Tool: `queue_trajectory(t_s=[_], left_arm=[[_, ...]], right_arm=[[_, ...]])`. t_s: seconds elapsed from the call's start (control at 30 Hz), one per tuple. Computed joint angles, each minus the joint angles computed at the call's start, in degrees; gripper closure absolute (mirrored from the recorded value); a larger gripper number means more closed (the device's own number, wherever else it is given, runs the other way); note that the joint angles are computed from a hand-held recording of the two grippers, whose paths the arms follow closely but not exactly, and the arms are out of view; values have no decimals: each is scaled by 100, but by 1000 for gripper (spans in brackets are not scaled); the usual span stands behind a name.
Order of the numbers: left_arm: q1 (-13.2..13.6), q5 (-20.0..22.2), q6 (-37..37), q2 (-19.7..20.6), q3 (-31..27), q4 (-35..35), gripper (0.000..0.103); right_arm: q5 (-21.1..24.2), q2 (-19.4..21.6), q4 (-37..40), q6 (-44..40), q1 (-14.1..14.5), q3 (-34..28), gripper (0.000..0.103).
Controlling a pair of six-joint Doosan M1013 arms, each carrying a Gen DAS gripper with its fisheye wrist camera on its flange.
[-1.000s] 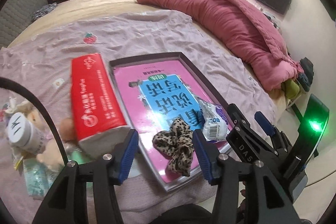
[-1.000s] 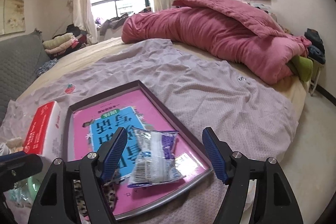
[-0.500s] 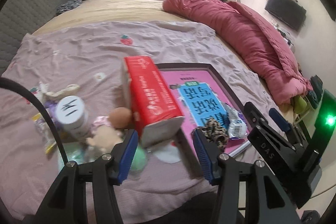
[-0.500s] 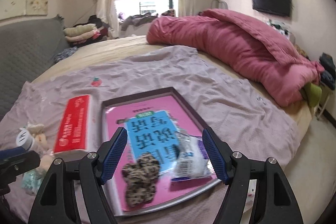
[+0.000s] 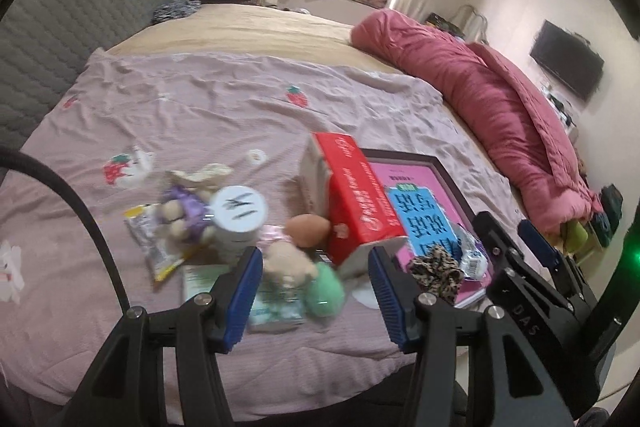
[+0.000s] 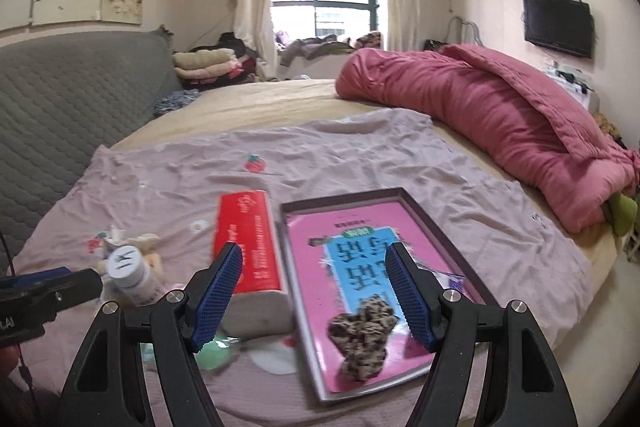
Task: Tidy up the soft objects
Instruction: 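Move both grippers back toward the remaining items beside the tissue box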
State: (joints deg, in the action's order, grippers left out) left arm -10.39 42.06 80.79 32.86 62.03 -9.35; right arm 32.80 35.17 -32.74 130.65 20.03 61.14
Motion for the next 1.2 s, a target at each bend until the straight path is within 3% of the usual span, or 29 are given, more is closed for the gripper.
queue_trajectory(t_s=[0.4,0.7,0.87,1.2], left_arm=[[551,-176,-753,-276,498,302,48],[795,-272,-880,-184,541,121,48],[802,-119,-692,161,116,-14,48],[755,850,6,1193,-1365,-75,48]], right_arm=[[-141,74,636,-803,182,-185,28],[-251,163,918,-1265,300,-206,28],[-340,274,1345,-1825,337,-236,28],[-82,574,2111,-2691,308,-509,28]])
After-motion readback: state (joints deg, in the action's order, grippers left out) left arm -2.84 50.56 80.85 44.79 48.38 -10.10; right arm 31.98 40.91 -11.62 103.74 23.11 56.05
